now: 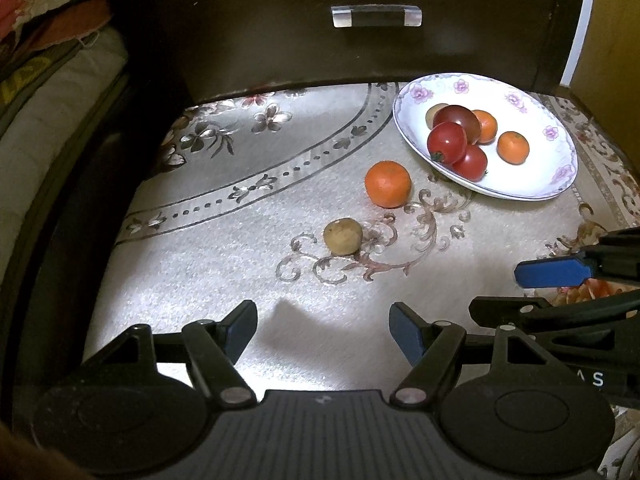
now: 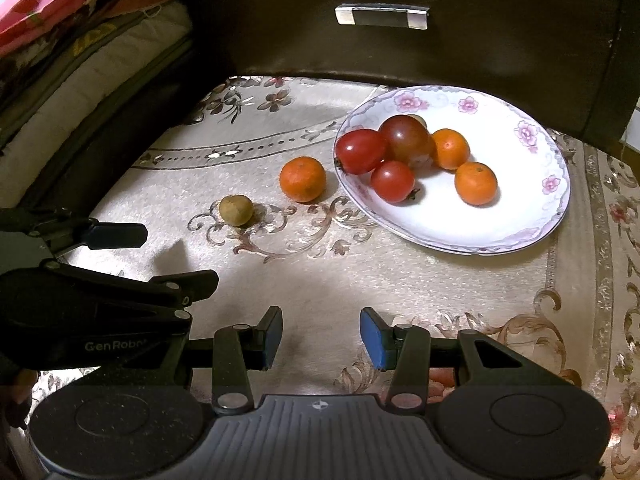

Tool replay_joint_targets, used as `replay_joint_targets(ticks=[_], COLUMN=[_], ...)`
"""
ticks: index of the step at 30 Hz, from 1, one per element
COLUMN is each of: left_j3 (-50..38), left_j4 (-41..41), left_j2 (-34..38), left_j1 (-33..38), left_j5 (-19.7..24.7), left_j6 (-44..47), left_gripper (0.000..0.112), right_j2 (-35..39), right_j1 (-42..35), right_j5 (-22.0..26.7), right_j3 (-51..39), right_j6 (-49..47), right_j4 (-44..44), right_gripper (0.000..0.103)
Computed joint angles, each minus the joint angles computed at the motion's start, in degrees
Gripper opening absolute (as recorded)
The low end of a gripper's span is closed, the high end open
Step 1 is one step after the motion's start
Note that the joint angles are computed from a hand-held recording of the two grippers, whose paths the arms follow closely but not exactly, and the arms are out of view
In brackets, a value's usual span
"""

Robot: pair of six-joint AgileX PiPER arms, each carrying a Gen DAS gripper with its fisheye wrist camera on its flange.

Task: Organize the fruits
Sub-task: 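Move both open tools toward the last orange and small potato on the cloth, then grasp the last orange with the right tool while the left tool grasps the small potato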

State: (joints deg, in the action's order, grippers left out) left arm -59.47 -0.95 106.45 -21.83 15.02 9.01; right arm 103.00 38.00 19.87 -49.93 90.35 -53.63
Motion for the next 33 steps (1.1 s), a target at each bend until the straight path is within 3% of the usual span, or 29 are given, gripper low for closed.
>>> replay_joint_targets(ticks=[7,20,33], left_j3=[0.72,3.28,3.85], left_j4=[-1.14,-3.32,-19.11], left_j2=[-0.59,-2.51,-3.50], left_j1=[0.60,3.22,5.58], left_j5=[-0.66,-3.37,-2.49], left_j6=[1.49,8.04,24.35], left_gripper=[0.079,0.080,0.080], right_j2=[0.59,2.21,10.67], right_j1=[0.36,0.38,-1.10], right_j5=[-0.27,0.11,0.87], right_j3=[-0.29,-3.40,-11.22], right_j6=[1.52,12.07,28.11], right_j4=[-1.83,-13.62,-24.32], right_gripper=[0.041,0.041,0.039])
